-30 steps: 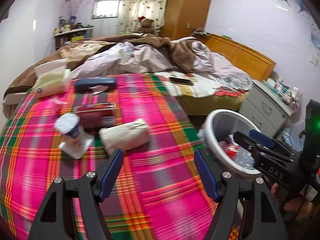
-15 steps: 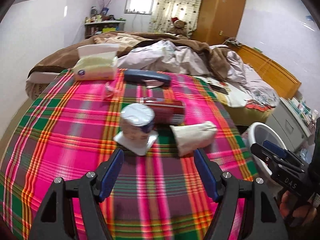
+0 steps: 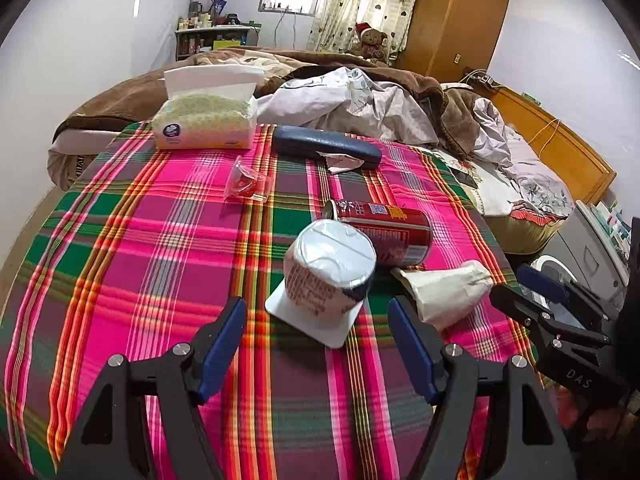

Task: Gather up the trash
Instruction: 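Grasp the white yogurt cup with left gripper while right grasps the white paper bag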

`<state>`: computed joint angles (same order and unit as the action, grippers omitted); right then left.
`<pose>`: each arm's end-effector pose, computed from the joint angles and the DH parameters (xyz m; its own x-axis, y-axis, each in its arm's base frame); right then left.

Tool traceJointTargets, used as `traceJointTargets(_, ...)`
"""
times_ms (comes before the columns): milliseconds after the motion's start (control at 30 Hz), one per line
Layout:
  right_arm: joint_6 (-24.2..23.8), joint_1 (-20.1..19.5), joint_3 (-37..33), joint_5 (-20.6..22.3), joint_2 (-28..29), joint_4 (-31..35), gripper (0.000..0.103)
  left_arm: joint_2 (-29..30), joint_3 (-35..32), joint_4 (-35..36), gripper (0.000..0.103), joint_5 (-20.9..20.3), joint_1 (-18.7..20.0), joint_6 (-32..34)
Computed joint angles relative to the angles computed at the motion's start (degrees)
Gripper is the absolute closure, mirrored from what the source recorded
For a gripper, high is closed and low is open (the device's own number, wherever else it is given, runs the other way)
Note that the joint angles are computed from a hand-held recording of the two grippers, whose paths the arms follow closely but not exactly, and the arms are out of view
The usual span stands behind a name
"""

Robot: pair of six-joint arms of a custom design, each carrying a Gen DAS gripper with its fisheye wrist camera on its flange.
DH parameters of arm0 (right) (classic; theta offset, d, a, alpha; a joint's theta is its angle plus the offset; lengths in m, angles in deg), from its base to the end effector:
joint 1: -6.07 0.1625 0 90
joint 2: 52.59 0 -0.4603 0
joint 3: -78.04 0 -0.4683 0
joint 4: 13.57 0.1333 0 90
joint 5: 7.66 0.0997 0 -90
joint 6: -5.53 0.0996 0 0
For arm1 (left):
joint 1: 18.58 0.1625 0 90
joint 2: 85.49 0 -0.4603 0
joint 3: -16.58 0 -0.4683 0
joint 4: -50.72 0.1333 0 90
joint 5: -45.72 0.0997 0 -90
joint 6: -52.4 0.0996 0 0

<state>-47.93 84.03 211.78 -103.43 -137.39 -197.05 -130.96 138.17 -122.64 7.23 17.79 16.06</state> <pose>0.0184 -0.5048 0.2671 -0.6900 -0.3954 0.6062 -0.6814 0.6372 -0.3600 -0.3110 -0.4914 -0.0129 -0.8346 0.0080 -0.5508 0.3777 0.7362 -0.5616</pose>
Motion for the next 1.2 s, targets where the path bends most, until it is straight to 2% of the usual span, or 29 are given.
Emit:
traceJointTargets(67,-0.9,-0.1,-0.8,1.9,0.0,2.4,0.041,0.4,-0.7,0.0,0.028,-0.3,0.7,0.9)
traceJointTargets(233,-5.6,0.8,-3.3,0.9,2.0,6.7,0.041,0.8,-1.9,-0.1,0.028,-1.6,2.3,2.3)
traceJointTargets(367,-8.5,0.7,-5.0,1.5,1.8,13.4,0.041,1.1,-3.0,0.6,0.028,-2.0,3.1,3.3)
traceJointTargets(667,-17.7,1.3,-4.4,-2.5,-1.2,20.4,0.041,1.5,-4.2,0.7,0.028,-1.8,4.0,4.5)
traceJointTargets(833,-19.8,2.6,-4.6,-5.5,1.0,17.8,0.041,1.8,-4.9,1.8,0.028,-2.3,4.4,4.8)
traceJointTargets(1000,-23.0,3.4,-4.8,-6.6,2.8,16.3,0.032,1.8,-5.7,3.4,0.028,-2.3,4.8,4.8)
traceJointTargets(1200,-21.5,4.3,-6.3,-10.9,4.5,18.1,0.031,2.1,-6.6,5.1,0.028,-2.8,5.4,5.0)
